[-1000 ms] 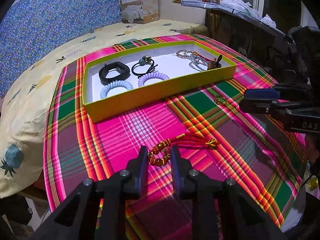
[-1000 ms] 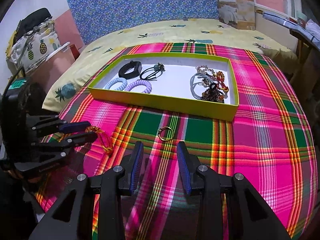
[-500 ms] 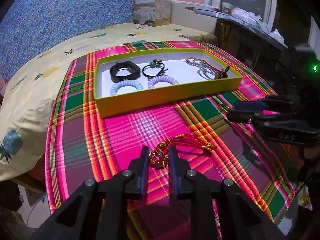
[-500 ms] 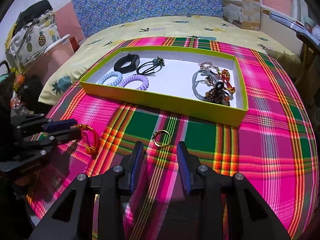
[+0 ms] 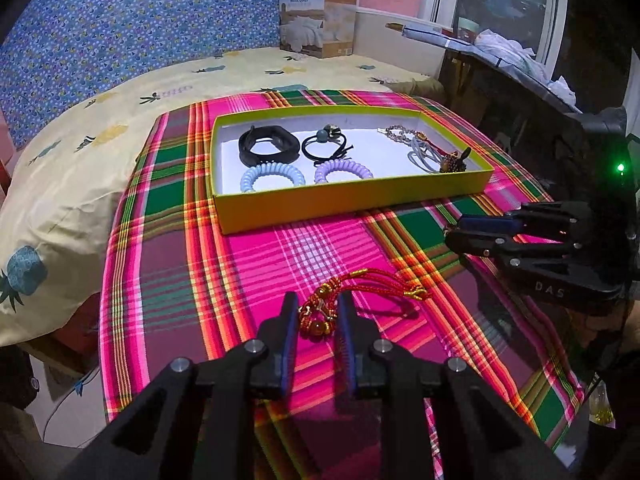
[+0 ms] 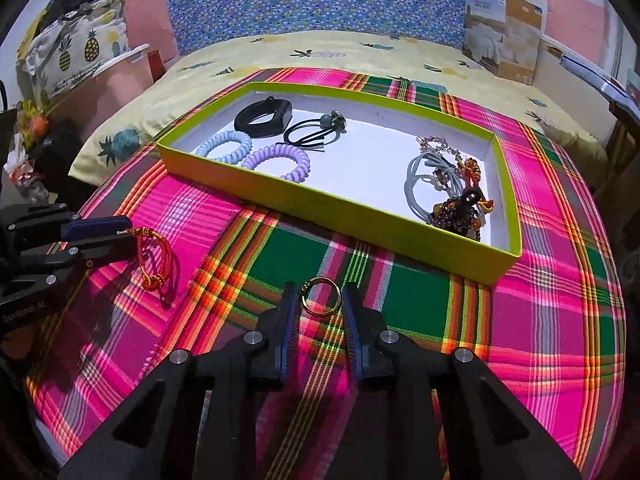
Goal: Organize jewelry
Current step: 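Grasp the red-gold beaded cord with the left tool while the right tool grasps the gold ring, then carry the red-gold cord and gold ring into the box, opening both tools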
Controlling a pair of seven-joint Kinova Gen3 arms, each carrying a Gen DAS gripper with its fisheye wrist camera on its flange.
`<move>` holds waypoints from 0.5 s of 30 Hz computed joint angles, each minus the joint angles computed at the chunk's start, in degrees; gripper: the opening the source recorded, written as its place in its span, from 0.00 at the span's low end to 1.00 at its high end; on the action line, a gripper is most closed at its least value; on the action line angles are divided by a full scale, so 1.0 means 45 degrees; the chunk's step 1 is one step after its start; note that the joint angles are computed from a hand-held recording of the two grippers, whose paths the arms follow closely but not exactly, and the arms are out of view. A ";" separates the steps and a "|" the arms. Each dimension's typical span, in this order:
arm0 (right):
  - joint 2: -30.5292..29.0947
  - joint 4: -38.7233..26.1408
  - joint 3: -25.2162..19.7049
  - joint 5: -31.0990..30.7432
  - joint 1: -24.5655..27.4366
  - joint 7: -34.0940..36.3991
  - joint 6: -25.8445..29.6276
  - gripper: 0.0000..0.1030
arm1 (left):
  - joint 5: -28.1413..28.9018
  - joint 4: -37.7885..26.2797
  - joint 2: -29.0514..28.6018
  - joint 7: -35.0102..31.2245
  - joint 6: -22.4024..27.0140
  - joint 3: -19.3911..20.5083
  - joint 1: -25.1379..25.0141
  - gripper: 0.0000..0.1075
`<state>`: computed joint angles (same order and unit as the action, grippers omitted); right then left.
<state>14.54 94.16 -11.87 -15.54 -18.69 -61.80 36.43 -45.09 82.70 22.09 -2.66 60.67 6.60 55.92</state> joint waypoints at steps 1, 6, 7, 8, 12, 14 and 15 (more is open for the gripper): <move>-0.0005 0.0004 0.0010 0.0013 -0.0024 -0.0043 0.0000 0.22 | -0.0016 0.0024 -0.0017 0.0041 -0.0034 -0.0005 0.0006 0.19; -0.0070 0.0057 -0.0030 -0.0113 0.0026 -0.0004 0.0020 0.22 | -0.0123 0.0058 -0.0078 0.0215 0.0022 -0.0005 0.0065 0.19; -0.0101 0.0085 -0.0051 -0.0186 0.0064 0.0047 0.0024 0.22 | -0.0155 0.0060 -0.0091 0.0253 0.0053 -0.0002 0.0082 0.19; -0.0134 0.0118 -0.0064 -0.0245 0.0086 0.0087 0.0019 0.22 | -0.0191 0.0053 -0.0103 0.0301 0.0091 0.0000 0.0102 0.19; -0.0349 0.0307 -0.0124 -0.0650 0.0268 0.0370 -0.0031 0.22 | -0.0371 0.0018 -0.0149 0.0444 0.0220 0.0029 0.0167 0.19; -0.0474 0.0385 -0.0124 -0.0866 0.0356 0.0512 -0.0071 0.22 | -0.0452 -0.0032 -0.0161 0.0485 0.0274 0.0048 0.0183 0.19; -0.0526 0.0414 -0.0123 -0.0981 0.0407 0.0604 -0.0093 0.22 | -0.0485 -0.0044 -0.0165 0.0503 0.0296 0.0058 0.0193 0.19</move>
<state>12.17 96.02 -12.42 -19.95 -16.85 -59.08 36.01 -47.27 82.50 21.35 -0.40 62.00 6.86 56.78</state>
